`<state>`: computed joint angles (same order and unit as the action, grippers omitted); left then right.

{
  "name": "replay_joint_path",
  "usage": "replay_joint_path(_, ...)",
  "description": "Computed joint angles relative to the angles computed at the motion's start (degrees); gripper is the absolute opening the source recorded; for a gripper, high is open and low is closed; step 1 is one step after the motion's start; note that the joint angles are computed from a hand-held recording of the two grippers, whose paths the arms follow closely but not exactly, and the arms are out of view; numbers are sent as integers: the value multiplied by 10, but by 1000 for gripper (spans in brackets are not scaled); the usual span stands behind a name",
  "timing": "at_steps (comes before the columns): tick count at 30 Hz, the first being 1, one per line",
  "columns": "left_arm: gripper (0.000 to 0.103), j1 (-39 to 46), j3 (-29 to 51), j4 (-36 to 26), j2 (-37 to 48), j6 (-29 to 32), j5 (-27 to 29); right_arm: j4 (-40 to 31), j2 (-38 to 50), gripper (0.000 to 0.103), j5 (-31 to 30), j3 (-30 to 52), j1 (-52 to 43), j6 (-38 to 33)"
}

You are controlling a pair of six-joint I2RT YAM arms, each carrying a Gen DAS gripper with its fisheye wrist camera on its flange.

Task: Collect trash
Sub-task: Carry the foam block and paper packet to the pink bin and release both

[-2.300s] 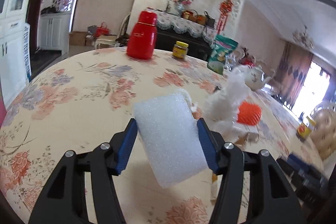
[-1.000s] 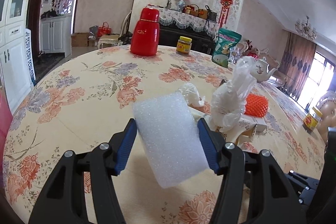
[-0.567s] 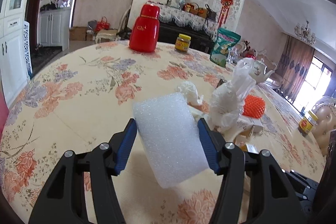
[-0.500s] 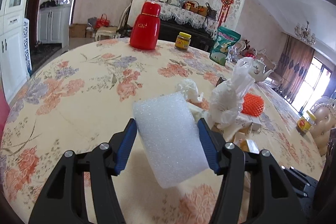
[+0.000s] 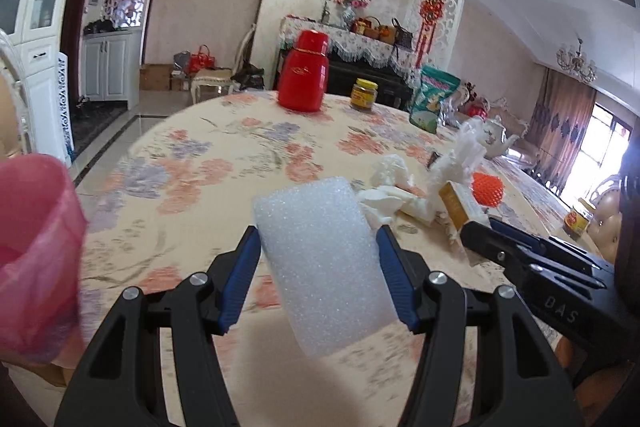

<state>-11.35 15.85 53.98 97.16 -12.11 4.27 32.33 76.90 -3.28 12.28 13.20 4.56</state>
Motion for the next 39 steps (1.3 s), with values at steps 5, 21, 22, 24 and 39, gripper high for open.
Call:
replay_joint_path(5, 58, 108, -46, 16, -30, 38, 68, 9, 51, 32, 43, 38, 106, 18)
replay_joint_path(21, 58, 569, 19, -91, -21, 211, 284, -26, 298, 32, 71, 312, 374, 15)
replay_joint_path(22, 58, 581, 33, -100, -10, 219, 289, -29, 312, 32, 70, 330, 380, 14)
replay_joint_path(24, 58, 600, 75, -130, 20, 239, 290, -42, 347, 32, 61, 375, 391, 14)
replay_joint_path(39, 79, 662, 193, -177, 121, 248, 274, -82, 452, 63, 1, 536, 377, 31)
